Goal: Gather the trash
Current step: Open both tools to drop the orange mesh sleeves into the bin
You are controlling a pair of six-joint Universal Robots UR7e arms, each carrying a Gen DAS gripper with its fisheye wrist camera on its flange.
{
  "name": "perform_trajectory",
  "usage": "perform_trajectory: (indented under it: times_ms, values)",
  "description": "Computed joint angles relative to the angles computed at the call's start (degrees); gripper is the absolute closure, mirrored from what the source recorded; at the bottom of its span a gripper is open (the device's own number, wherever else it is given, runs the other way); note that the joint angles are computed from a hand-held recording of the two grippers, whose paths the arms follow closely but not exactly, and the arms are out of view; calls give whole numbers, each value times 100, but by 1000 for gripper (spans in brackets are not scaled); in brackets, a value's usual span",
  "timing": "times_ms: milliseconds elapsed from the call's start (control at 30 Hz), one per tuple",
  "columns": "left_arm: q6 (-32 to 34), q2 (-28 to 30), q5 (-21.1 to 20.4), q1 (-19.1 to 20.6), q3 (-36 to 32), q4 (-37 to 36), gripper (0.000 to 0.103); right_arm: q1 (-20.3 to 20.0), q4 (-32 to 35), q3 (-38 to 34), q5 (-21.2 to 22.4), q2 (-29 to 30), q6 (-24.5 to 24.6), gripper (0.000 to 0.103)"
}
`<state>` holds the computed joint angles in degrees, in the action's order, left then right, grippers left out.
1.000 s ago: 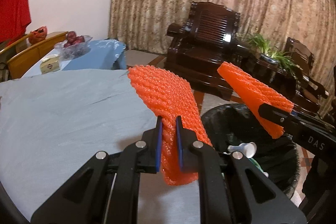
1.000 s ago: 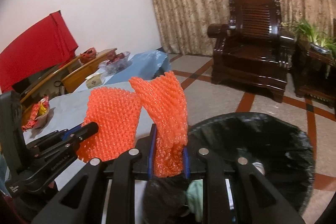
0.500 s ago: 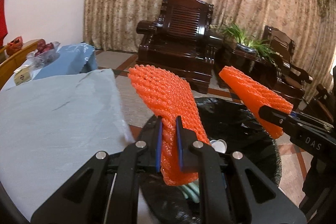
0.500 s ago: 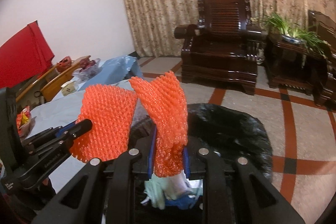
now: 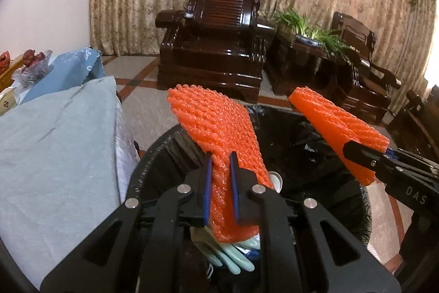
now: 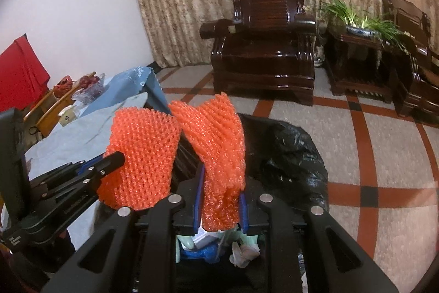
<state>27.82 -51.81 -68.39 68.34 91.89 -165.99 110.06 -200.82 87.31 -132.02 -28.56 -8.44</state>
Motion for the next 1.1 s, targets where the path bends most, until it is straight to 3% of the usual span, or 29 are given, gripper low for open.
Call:
perform_trajectory:
  times_ms: [300,333,400,567,633,700,800,1100]
  values:
    - [-40,310,-18,83,-361,379,87,-204,198,-115,13,106,131,82]
    - [-73,337,-25,90,-410,461,84,-225,223,-136,-7,122,134,76]
    - [-117,368,-101,131,-516,585,68,-256,293,-166,-36,140,159,66]
    - [-86,336,-113,161,-483,518,51,-275,248,-132,-95,139,143,48]
    - [-92,288,-77,174,-445,476,46,-263,183,-124,-125,139,102,31]
    - [-82,247,-43,181,-417,416,34,-238,151,-138,-185,147,60,17]
    - [-7,124,44,162,-309,227,20,-180,110,-85,-192,118,36,6]
    - [156,-474,360,58,166,-100,10,127,143,139,-20,-32,-65,6]
